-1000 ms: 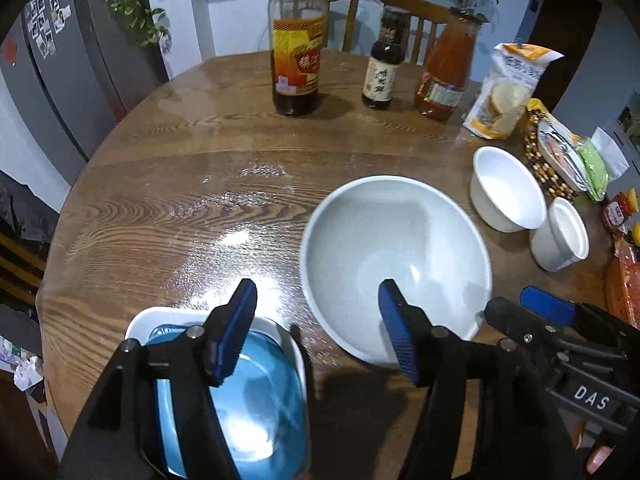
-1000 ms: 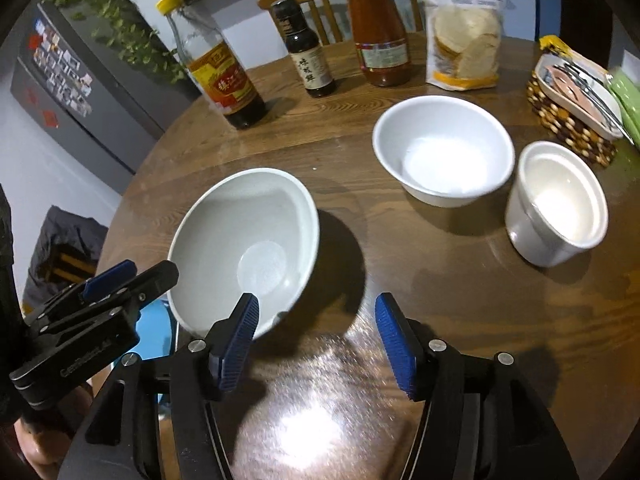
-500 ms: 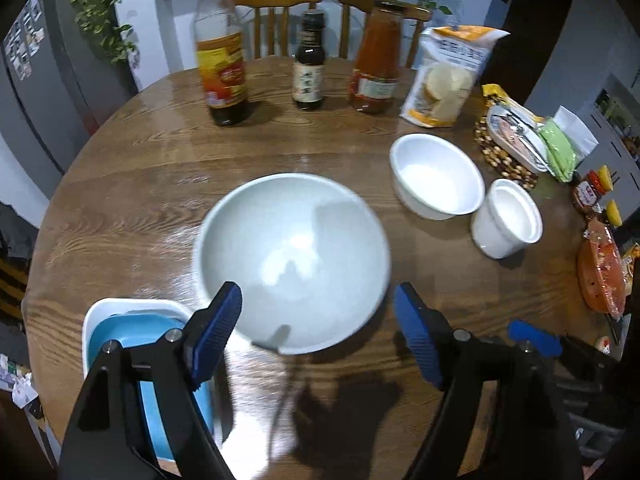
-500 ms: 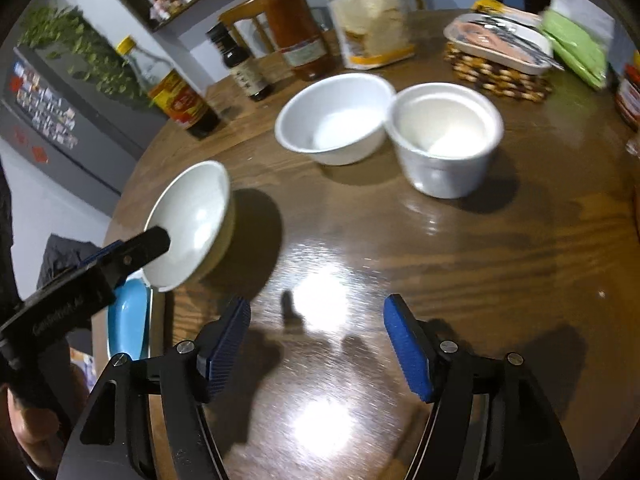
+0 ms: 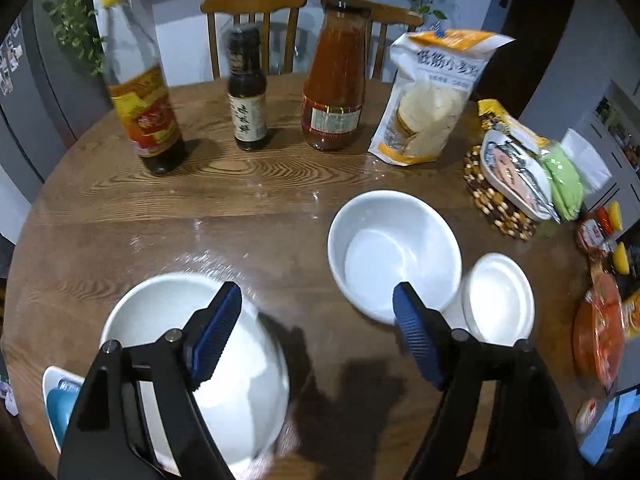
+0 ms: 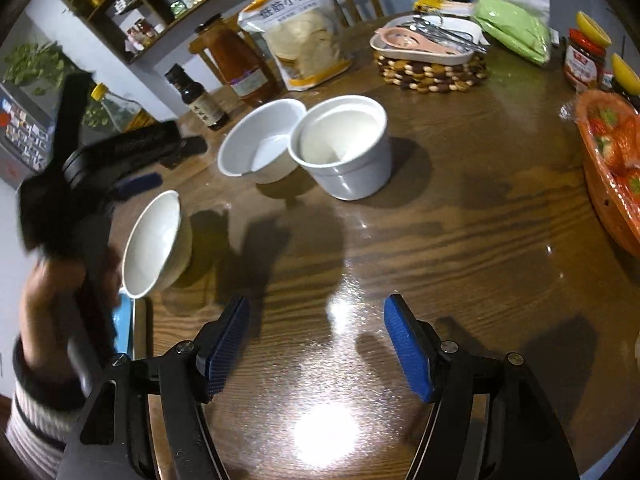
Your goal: Organize plates and bowls
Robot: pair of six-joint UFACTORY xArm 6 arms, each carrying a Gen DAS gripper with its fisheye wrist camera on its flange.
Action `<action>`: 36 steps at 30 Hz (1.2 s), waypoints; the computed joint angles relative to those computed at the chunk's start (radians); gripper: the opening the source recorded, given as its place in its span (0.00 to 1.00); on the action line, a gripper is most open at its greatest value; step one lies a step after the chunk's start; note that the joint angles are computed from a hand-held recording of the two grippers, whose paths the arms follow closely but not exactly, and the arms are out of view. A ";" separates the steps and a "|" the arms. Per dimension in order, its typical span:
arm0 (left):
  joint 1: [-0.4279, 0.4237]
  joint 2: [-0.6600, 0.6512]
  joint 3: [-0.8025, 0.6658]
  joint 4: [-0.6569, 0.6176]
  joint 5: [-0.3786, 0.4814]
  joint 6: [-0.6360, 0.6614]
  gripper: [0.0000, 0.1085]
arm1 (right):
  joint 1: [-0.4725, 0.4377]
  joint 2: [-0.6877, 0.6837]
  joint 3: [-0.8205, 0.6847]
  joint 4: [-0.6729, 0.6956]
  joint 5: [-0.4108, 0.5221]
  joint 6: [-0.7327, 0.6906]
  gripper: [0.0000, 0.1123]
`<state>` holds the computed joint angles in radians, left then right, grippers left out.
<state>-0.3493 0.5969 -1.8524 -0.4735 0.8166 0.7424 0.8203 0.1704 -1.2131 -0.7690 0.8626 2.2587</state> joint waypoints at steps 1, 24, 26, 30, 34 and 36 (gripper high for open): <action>-0.012 0.037 -0.049 0.038 0.007 -0.039 0.71 | 0.000 -0.005 0.010 -0.001 -0.005 0.008 0.63; -0.031 0.209 -0.301 0.168 0.235 -0.001 0.09 | -0.091 0.000 0.056 0.011 -0.112 -0.005 0.63; -0.016 0.159 -0.234 0.154 0.237 0.042 0.09 | -0.102 0.001 0.063 0.002 -0.134 0.008 0.63; 0.015 0.045 -0.065 0.139 0.235 0.144 0.08 | -0.120 0.018 0.055 0.002 -0.161 -0.006 0.63; 0.041 -0.037 0.062 0.134 0.251 0.212 0.08 | -0.128 0.050 0.016 0.064 -0.122 -0.084 0.63; 0.053 -0.063 0.104 0.133 0.265 0.233 0.08 | -0.129 0.066 -0.002 0.092 -0.104 -0.124 0.63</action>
